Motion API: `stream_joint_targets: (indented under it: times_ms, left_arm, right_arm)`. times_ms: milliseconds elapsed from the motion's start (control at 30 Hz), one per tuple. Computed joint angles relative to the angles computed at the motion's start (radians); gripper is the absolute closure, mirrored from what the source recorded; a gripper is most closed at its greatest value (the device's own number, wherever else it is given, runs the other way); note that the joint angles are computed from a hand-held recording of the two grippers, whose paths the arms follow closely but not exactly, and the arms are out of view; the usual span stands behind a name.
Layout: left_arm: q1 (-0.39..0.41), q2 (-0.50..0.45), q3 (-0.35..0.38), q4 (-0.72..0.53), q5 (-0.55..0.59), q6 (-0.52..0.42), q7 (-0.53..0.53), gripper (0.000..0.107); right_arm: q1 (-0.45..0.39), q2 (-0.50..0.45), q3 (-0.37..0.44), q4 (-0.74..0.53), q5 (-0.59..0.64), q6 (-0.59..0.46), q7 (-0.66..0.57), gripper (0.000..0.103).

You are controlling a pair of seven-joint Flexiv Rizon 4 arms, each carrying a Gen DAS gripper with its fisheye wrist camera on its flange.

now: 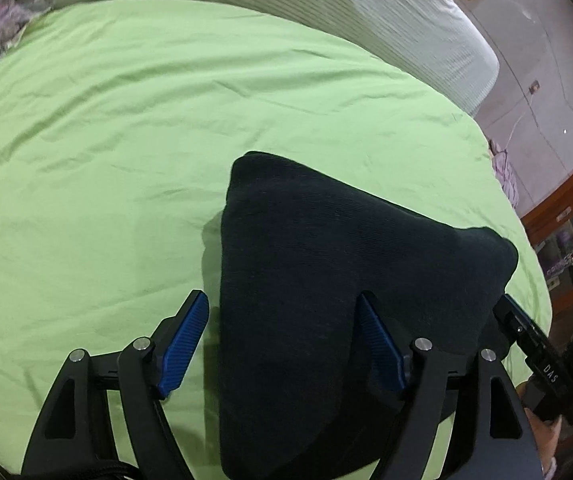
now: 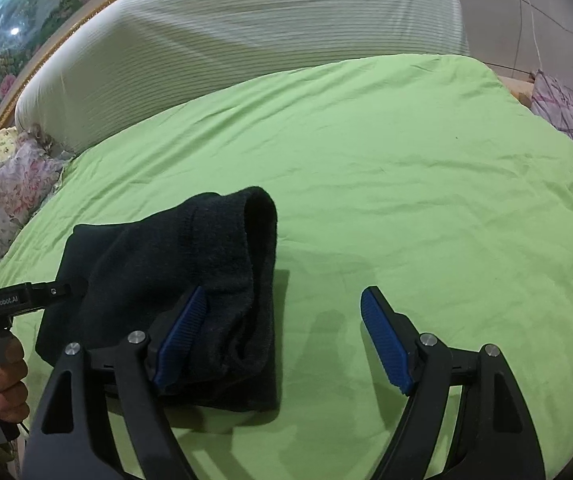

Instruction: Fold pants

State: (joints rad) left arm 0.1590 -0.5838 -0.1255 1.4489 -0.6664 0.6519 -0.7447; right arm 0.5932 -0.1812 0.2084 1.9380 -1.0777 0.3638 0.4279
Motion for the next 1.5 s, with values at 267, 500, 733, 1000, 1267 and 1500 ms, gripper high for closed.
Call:
stream_joint_targets:
  times_ms: [267, 500, 733, 1000, 1267, 1500]
  left_arm:
    - [0.009, -0.003, 0.0, -0.011, -0.008, -0.026, -0.014, 0.027]
    - [0.013, 0.033, 0.016, 0.025, -0.003, -0.023, -0.019, 0.029]
    - [0.004, 0.067, 0.024, 0.074, 0.003, 0.019, 0.019, 0.028]
    - [0.006, 0.059, 0.03, 0.067, 0.01, 0.001, 0.009, 0.028]
    - [0.009, 0.024, 0.023, 0.032, 0.015, -0.011, -0.019, 0.025]
    - [0.017, 0.016, 0.009, 0.02, -0.007, -0.065, -0.016, 0.043]
  right_arm:
    - [-0.013, 0.032, 0.01, 0.034, -0.013, 0.03, 0.07, 0.021]
    - [-0.024, 0.059, 0.016, 0.056, -0.046, 0.09, 0.14, 0.021]
    - [-0.071, 0.041, -0.009, 0.074, -0.153, 0.304, 0.204, 0.021]
    - [-0.094, 0.046, -0.016, 0.106, -0.161, 0.367, 0.262, 0.021]
    - [-0.116, 0.053, -0.022, 0.13, -0.195, 0.417, 0.312, 0.021]
    - [-0.148, 0.028, -0.042, 0.132, -0.244, 0.54, 0.328, 0.031]
